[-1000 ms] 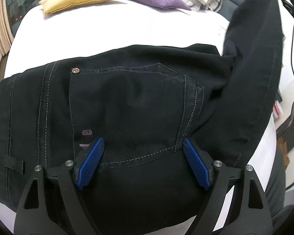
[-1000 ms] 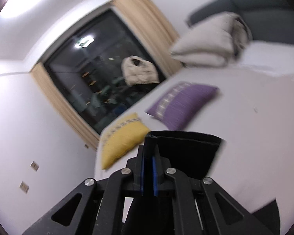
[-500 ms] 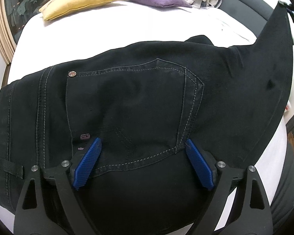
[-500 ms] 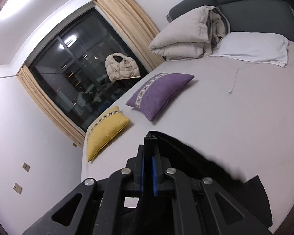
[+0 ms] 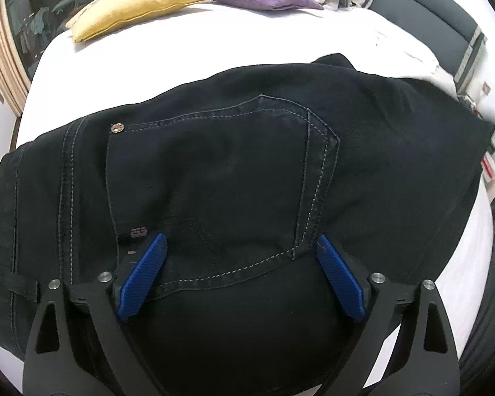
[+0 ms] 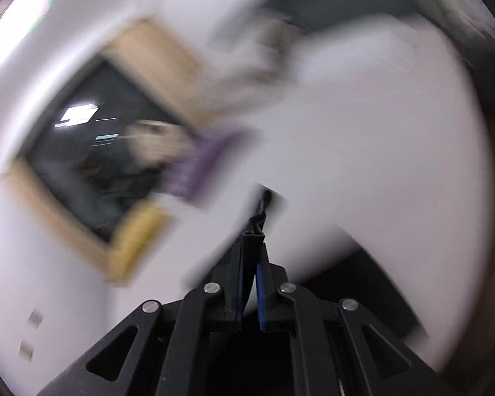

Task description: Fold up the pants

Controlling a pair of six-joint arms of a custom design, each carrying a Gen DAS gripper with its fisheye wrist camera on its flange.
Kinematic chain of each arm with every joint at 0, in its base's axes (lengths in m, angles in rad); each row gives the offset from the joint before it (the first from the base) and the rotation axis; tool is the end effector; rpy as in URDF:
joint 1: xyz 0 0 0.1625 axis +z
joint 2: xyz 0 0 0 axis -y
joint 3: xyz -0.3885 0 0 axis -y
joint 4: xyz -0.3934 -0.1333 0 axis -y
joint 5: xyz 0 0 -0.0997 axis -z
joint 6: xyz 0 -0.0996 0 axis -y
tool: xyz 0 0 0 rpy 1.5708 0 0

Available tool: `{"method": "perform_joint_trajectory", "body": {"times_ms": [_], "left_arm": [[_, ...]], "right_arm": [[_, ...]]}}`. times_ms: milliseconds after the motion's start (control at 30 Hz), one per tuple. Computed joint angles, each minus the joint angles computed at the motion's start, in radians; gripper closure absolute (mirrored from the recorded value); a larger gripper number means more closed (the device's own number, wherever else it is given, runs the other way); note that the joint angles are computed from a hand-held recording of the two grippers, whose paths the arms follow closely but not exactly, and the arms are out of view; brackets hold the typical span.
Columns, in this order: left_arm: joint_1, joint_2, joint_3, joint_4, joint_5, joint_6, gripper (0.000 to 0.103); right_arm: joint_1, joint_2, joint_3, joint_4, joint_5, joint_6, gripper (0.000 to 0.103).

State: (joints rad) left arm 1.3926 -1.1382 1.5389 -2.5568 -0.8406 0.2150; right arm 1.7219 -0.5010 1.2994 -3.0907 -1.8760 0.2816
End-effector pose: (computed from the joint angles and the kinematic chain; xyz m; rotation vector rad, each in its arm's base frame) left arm 0.0815 -0.6743 0.3550 0.1912 2.3278 -0.6827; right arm 0.2155 -0.7288 0.0619 -0.3438 -2.7760 1.1211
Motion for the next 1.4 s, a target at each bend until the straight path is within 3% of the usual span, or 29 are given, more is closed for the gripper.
{"method": "perform_joint_trajectory", "body": {"times_ms": [67,133,567,700,767,1133,1200,1267,1300,1367,1400], "left_arm": [[-0.003,0.005,-0.006,0.013,0.01,0.0,0.008],[-0.003,0.008,-0.01,0.018,0.012,-0.006,0.007],[-0.031,0.024,-0.015,0.046,0.053,-0.049,0.005],[-0.04,0.033,-0.014,0.036,0.063,-0.015,0.003],[-0.043,0.038,-0.015,0.033,0.073,0.0,0.003],[-0.035,0.03,-0.004,0.018,0.052,0.032,0.001],[-0.035,0.028,-0.003,0.02,0.052,0.036,0.001],[-0.038,0.017,0.004,0.035,0.055,0.029,0.001],[-0.041,0.008,0.013,0.032,0.06,0.03,0.001],[-0.048,-0.007,0.038,0.019,0.066,0.039,0.001],[-0.051,-0.014,0.049,0.009,0.068,0.049,0.001]], "right_arm": [[-0.044,-0.027,0.14,-0.083,0.011,0.096,0.095],[-0.052,-0.028,0.181,-0.137,0.024,0.104,0.095],[-0.007,-0.007,0.059,-0.122,-0.008,-0.036,0.096],[-0.051,0.0,0.079,-0.06,-0.034,0.054,0.096],[-0.071,0.0,0.125,-0.111,-0.009,0.107,0.096],[-0.038,-0.012,0.121,-0.132,-0.066,0.048,0.096],[-0.073,-0.009,0.111,-0.032,-0.039,0.094,0.096],[-0.086,-0.026,0.127,-0.019,-0.005,0.128,0.097],[-0.07,-0.042,0.129,0.015,-0.051,0.122,0.093],[-0.016,-0.055,0.099,0.107,-0.241,0.113,0.065],[0.008,-0.054,0.08,0.125,-0.312,0.092,0.06]]}}
